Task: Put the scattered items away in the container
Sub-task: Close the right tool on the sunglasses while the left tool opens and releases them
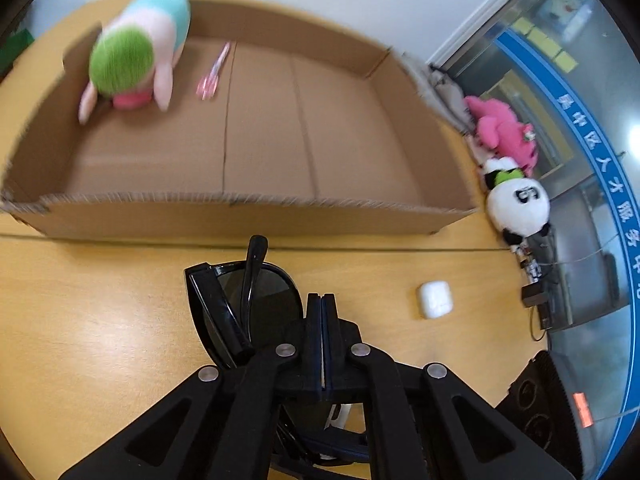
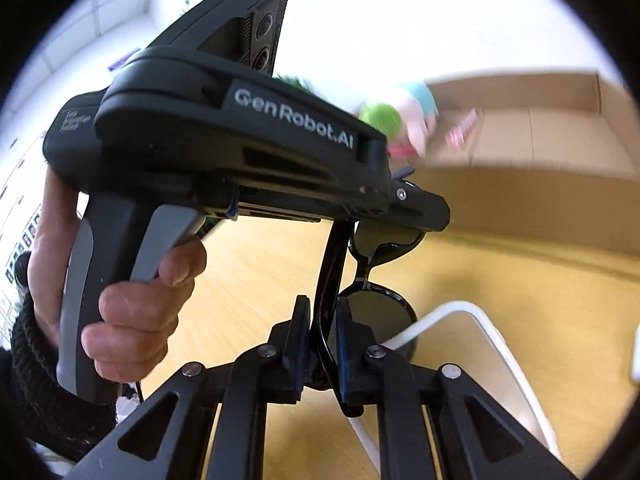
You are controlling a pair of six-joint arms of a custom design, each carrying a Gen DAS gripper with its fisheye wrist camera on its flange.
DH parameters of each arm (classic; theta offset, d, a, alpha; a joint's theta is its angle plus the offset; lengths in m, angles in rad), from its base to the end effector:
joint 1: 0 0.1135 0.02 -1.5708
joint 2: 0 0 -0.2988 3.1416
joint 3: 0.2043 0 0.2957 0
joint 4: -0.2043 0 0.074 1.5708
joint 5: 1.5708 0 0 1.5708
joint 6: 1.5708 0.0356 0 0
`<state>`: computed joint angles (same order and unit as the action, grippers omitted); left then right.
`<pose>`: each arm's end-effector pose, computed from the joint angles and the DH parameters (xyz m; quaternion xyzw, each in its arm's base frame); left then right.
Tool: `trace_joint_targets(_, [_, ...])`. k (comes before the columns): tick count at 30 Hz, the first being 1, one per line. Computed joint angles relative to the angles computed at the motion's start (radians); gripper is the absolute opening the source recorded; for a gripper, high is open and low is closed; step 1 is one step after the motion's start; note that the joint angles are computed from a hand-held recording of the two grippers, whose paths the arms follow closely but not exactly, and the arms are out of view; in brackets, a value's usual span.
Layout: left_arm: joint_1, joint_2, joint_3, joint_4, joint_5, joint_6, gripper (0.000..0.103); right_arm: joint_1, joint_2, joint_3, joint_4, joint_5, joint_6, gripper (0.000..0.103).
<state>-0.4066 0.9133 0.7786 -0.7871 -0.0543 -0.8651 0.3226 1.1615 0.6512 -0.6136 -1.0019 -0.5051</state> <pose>0.1832 -0.0768 0.2833 -0.2237 0.9207 -0.1686 0.2717 0.2023 0.0992 0.2145 -0.4414 0.7403 0.4487 0.2362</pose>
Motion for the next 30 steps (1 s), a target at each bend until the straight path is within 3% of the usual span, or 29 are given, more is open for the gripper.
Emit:
trace_joint_targets(7, [-0.171, -0.017, 0.119, -0.062, -0.152, -0.046, 0.0, -0.084, -0.084, -0.02, 0.094, -0.098, 0.014, 0.011])
trace_joint_targets(16, [-0.243, -0.02, 0.191, -0.093, -0.257, -0.082, 0.0, -0.075, -0.17, -0.059, 0.268, -0.044, 0.117, 0.011])
trace_joint_targets(21, [-0.285, -0.029, 0.245, -0.127, -0.334, -0.091, 0.0, -0.083, -0.146, -0.048, 0.358, -0.042, 0.182, 0.011])
trace_joint_targets(30, [-0.276, 0.026, 0.333, -0.135, -0.356, -0.041, 0.0, -0.073, -0.108, -0.032, 0.493, -0.028, 0.255, 0.011])
